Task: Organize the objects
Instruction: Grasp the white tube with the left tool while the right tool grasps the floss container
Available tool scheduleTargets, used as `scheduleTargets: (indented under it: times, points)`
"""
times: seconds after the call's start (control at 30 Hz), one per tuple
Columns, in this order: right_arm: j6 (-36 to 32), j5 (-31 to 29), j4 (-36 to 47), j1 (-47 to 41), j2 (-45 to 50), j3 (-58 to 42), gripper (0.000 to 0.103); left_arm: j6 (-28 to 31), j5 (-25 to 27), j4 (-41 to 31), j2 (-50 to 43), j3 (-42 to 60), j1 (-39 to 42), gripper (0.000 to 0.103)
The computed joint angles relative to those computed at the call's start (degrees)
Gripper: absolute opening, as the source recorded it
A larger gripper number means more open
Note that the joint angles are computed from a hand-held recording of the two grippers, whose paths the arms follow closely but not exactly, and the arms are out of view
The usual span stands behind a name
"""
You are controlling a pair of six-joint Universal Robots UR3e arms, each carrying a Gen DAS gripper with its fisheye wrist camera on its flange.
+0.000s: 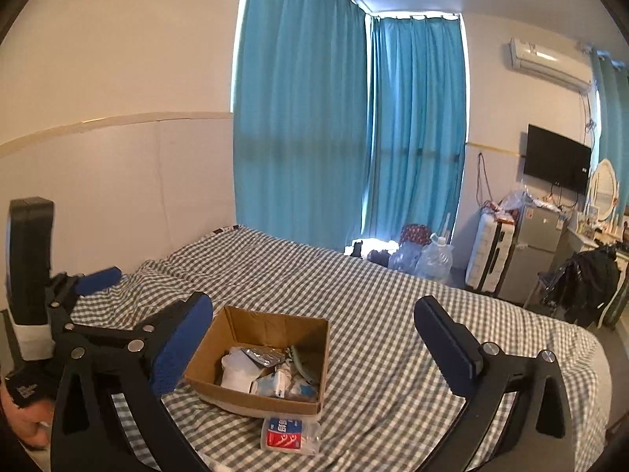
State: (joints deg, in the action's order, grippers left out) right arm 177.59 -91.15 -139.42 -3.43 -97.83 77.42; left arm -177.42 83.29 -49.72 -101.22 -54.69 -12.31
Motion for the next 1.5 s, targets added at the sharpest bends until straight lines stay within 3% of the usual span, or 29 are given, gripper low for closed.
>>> scheduleTargets:
  times: [0.27,0.4,0.6,0.8,0.87,1.03,1.13,1.33,1.37,1.4,1.43,1.5]
  points:
    - [-1.3,-1.5,-5.0,1.4,-8.6,14.9,0.103,-1.3,3.6,10.3,9.3,-22.6,0.1,0.103]
    - [-1.9,0.3,-9.6,0.8,-10.5,24.6,0.103,-1.7,4.5,11.9,9.9,-29.9,0.2,0.103]
    - [-0.8,3.1,-17.2,-1.6,-7.9,36.3,0.103,-1.5,7.1,20.5,8.0,-43.4,-0.2,0.103]
    - [0.6,5.5,-23.3,-5.6,-5.3,45.8,0.103,4.0,7.5,27.2,6.3,-54.9,0.4,0.103]
    - [1.3,7.5,-22.8,-7.6,-5.1,47.9,0.103,7.4,10.1,29.1,5.6,-57.4,-0.9,0.103]
    - [3.0,7.9,-22.4,-8.9,-4.0,48.4,0.103,10.7,10.6,25.1,4.2,-57.0,-2.5,0.103]
    - [3.2,7.6,-22.7,-8.7,-3.4,48.6,0.103,12.5,12.0,27.4,2.3,-56.3,-4.6,0.103]
    - [3.4,6.3,-21.4,-7.8,-1.7,47.9,0.103,22.5,13.0,31.3,-4.8,-50.2,-8.4,0.102]
    - [3.3,6.4,-20.6,-7.9,-1.9,47.7,0.103,23.5,11.1,29.2,-5.4,-48.4,-7.8,0.100]
    - [3.2,6.3,-20.3,-7.9,-1.7,47.5,0.103,23.6,8.7,26.6,-5.5,-47.1,-6.8,0.093]
    - [3.1,6.1,-20.0,-7.8,-1.4,47.3,0.103,23.4,4.7,22.3,-5.3,-45.3,-5.0,0.080]
    - [3.0,5.8,-19.8,-7.6,-0.9,47.1,0.103,21.9,-1.9,16.3,-4.5,-43.1,-1.5,0.067]
